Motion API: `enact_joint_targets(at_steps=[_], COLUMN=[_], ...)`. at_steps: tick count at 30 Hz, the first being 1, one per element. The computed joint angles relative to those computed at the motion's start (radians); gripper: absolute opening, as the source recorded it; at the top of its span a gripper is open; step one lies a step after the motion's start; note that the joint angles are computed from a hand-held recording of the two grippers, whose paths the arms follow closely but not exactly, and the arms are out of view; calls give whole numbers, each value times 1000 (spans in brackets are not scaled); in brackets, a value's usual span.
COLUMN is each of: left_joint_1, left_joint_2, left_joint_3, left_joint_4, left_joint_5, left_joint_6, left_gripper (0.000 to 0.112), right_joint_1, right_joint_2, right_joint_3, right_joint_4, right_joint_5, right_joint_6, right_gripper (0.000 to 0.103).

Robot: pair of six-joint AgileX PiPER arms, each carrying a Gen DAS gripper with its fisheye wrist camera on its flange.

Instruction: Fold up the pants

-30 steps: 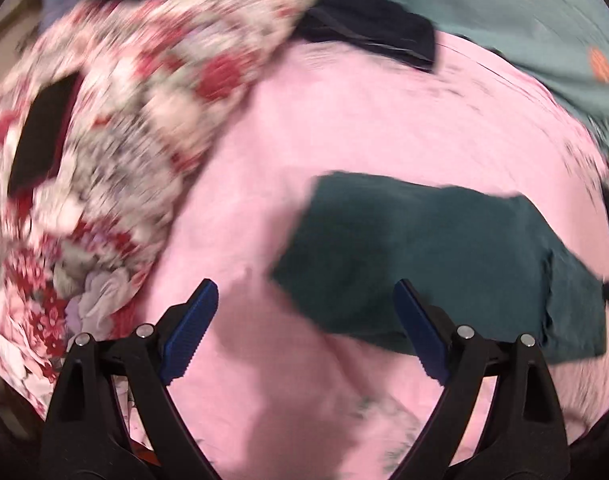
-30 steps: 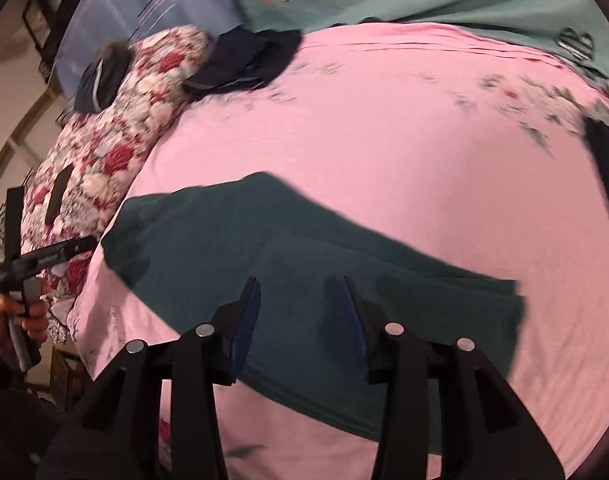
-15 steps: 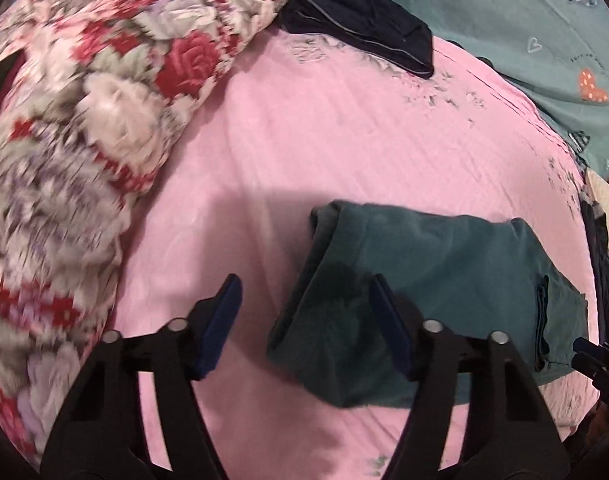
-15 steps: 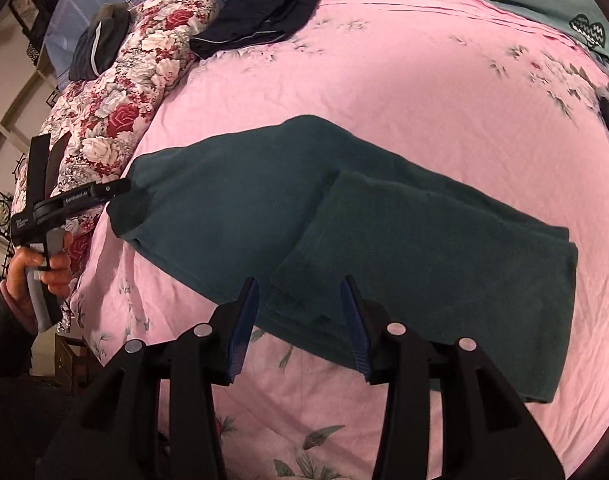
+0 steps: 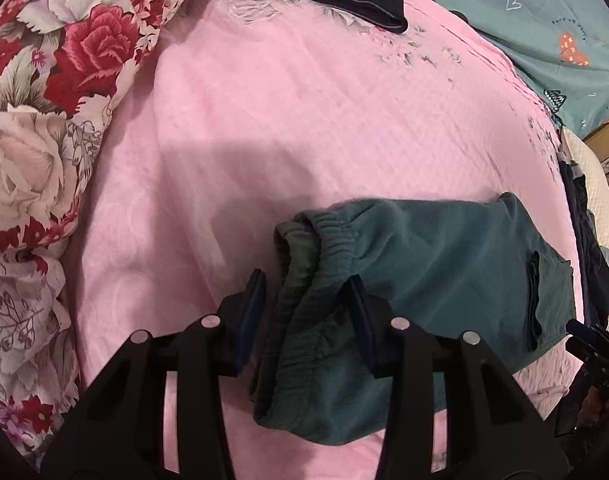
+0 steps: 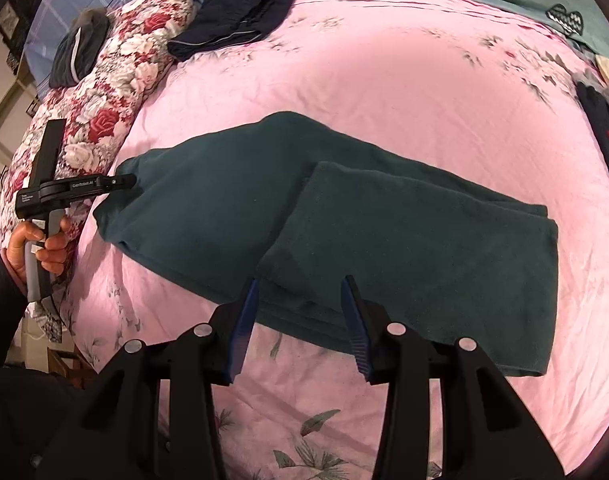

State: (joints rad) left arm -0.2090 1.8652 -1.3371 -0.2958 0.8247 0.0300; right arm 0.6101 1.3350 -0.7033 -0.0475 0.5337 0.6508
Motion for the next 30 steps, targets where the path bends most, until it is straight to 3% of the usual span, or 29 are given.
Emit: enact_joint_targets(at_steps=[3,8,12,18,25,30], left_joint_1=[-5,-17,-41,-180,-393,-547], left_joint_2=[-13,-106,-180,-244,-163,-10], left_joint_3=[8,54,55,0,-188,-401], left_joint_4=[-8,-32,-85,-88,-96,-63], left_joint_5=[3,-14,1,18,24,32], left_joint_6=[14,9,2,-88,-234,-366], left_gripper=[21,14,13,13,13,13], right_joint_1=[-12,-51,-80,-137,-268,-455], right_joint_2=[-12,-46,-67,-112,-195,-288], right_joint_3=[10,48,73,115,196,259], right_joint_4=[-12,7,33,103,266,449], right_joint_5=[-8,-19,-26,-49,-51,-6], right_joint_6=[22,13,-18,-118,-359,-635], right_gripper=[44,44,44,44,44,44])
